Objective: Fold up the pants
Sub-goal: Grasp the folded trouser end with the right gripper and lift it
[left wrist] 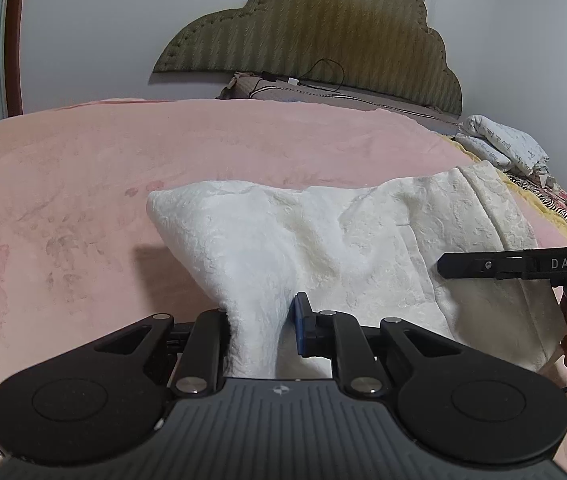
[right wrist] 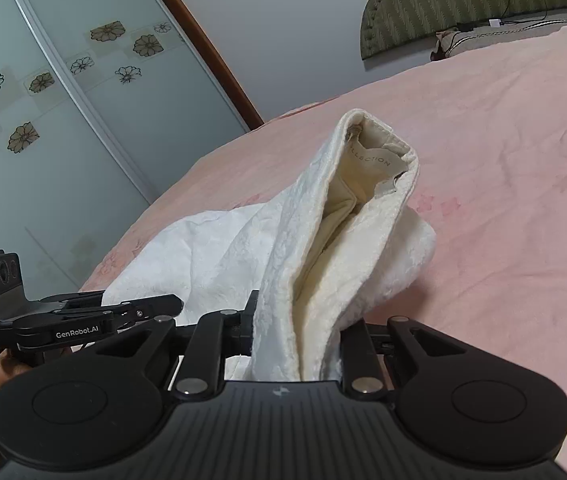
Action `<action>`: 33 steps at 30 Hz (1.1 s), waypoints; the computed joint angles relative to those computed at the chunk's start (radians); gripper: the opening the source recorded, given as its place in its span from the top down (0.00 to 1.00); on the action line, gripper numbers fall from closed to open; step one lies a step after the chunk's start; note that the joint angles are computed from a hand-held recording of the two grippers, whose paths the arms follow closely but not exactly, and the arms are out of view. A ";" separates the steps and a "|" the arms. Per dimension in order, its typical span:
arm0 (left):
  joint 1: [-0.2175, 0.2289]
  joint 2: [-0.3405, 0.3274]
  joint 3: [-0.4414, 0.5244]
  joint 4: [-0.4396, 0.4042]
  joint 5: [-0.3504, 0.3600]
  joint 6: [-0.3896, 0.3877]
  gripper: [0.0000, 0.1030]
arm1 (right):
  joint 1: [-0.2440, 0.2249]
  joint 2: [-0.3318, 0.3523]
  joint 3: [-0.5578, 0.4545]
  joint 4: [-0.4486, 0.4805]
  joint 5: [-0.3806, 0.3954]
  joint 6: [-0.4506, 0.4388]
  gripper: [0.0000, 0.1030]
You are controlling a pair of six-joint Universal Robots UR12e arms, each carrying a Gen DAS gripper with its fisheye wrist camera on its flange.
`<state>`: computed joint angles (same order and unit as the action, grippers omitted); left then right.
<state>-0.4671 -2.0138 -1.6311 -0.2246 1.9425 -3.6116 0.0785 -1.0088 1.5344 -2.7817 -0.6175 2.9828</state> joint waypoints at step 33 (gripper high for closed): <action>0.096 -0.015 0.029 0.042 0.203 0.173 0.80 | 0.113 0.179 -0.368 0.102 -0.036 -0.071 0.81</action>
<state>-0.3709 -2.0292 -1.6024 -0.1831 2.1451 -3.4382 0.1912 -0.8301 1.1662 -2.6795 -0.6531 2.9121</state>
